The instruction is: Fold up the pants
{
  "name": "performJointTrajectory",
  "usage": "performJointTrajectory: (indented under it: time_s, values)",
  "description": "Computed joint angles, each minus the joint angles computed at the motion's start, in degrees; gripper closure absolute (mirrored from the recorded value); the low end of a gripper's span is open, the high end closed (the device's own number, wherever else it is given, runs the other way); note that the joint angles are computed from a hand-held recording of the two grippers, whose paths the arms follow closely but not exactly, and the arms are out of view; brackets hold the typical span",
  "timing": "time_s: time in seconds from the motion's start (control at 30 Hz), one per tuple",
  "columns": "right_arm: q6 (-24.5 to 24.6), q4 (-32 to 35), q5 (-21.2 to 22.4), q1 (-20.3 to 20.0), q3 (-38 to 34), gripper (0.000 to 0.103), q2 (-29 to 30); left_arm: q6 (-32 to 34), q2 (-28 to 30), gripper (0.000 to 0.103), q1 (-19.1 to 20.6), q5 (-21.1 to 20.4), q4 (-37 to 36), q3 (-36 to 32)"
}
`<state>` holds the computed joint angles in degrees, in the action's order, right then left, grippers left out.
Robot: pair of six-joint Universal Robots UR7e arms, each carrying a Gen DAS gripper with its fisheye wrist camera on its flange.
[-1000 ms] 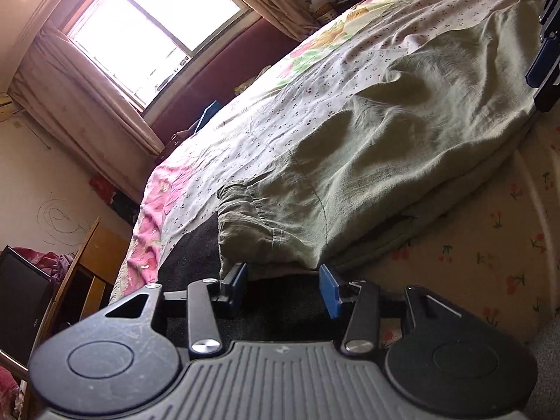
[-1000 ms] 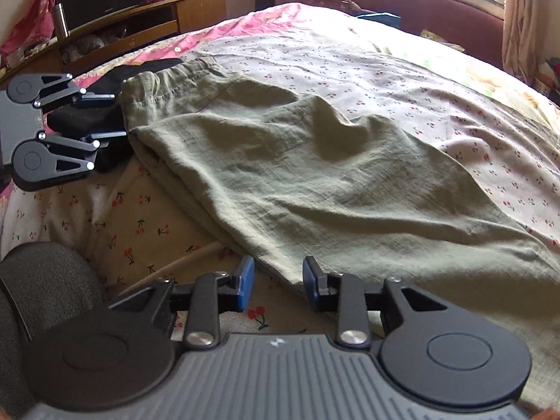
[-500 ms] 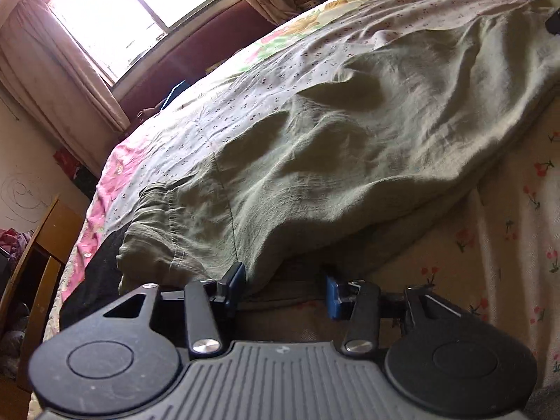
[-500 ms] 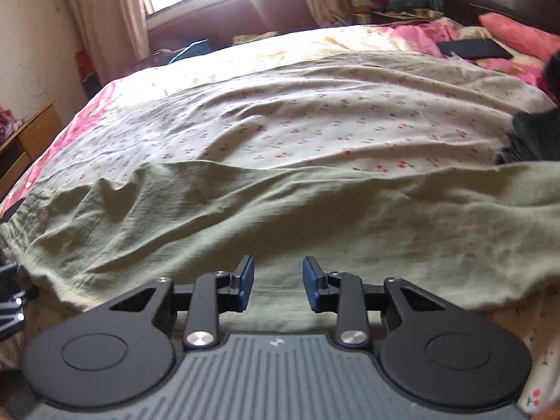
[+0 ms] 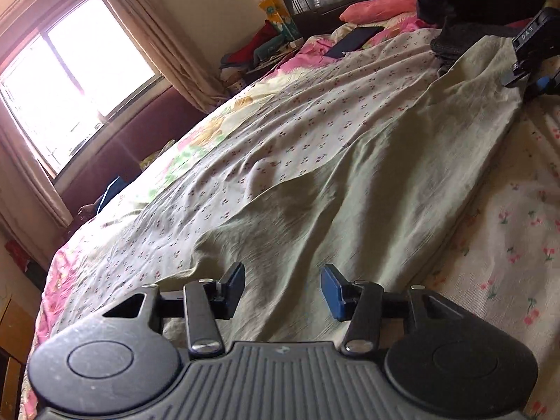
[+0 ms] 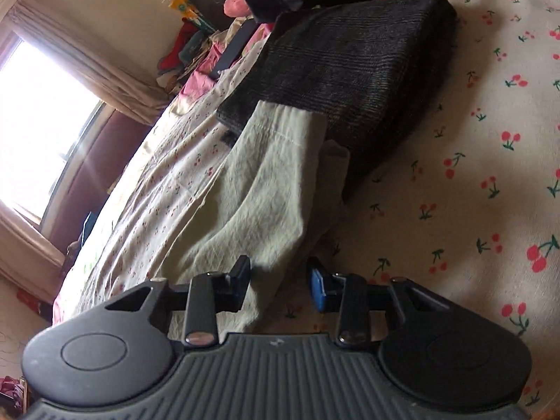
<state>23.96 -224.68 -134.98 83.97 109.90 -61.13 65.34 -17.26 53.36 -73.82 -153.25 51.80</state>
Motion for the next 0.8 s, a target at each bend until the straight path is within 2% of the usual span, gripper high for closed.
performJointTrajectory:
  time_s: [0.17,0.23,0.27,0.33,0.43,0.47,0.53,0.6,0.63,0.67,0.7,0.73,0.77,0.8]
  values:
    - [1.48,-4.75,6.28,-3.85,-1.42,0.065,1.16,-6.68,3.09,0.041,-1.82,-4.7,5.24,-2.88]
    - [0.82,-4.75,8.12,-4.18,-1.62,0.082,0.96,-6.59,4.03,0.041,-2.37,-5.62,6.56,-3.51]
    - [0.83,-5.78,10.01,-4.31,-1.27,0.095,0.72,-6.01,4.32,0.041,-2.62,-6.14,7.4,-3.47]
    - [0.33,-10.21,13.9,-4.44,-0.17,0.095,0.54,-5.01,5.19,0.041,-2.98,-6.5,9.04,-4.03]
    - [-0.2,-16.0,15.03,-4.96,0.95,0.097,0.84,-3.87,6.61,0.041,-3.49,-6.51,10.02,-4.76]
    - [0.03,-16.25,15.17,-5.46,1.25,0.097,0.77,-4.21,7.25,0.041,-3.73,-6.43,10.66,-5.58]
    - [1.78,-12.4,15.51,-6.82,1.88,0.094,0.0,-5.65,7.9,0.041,-4.04,-7.39,11.93,-7.01]
    - [3.41,-8.68,18.58,-8.26,2.2,0.087,-0.9,-6.15,8.42,0.041,-4.31,-9.18,11.98,-8.07]
    - [3.37,-8.41,19.46,-8.68,1.97,0.082,-0.77,-5.95,8.57,0.041,-4.44,-9.64,11.68,-8.23]
    - [3.67,-7.85,20.6,-9.21,1.66,0.071,-0.73,-5.98,9.41,0.04,-4.71,-9.72,12.23,-9.38]
    - [4.33,-6.99,22.24,-9.92,1.31,0.071,-0.75,-6.26,10.19,0.04,-4.92,-9.5,12.96,-10.48]
    - [4.58,-6.17,23.02,-10.29,1.07,0.075,-0.86,-6.61,11.62,0.04,-5.13,-8.85,14.95,-12.75]
    - [5.01,-5.32,22.55,-10.16,0.8,0.093,-1.14,-6.6,13.26,0.04,-5.33,-7.88,16.5,-15.07]
    - [5.34,-5.33,22.66,-10.05,0.82,0.097,-1.45,-6.52,14.21,0.04,-5.41,-7.46,16.71,-16.26]
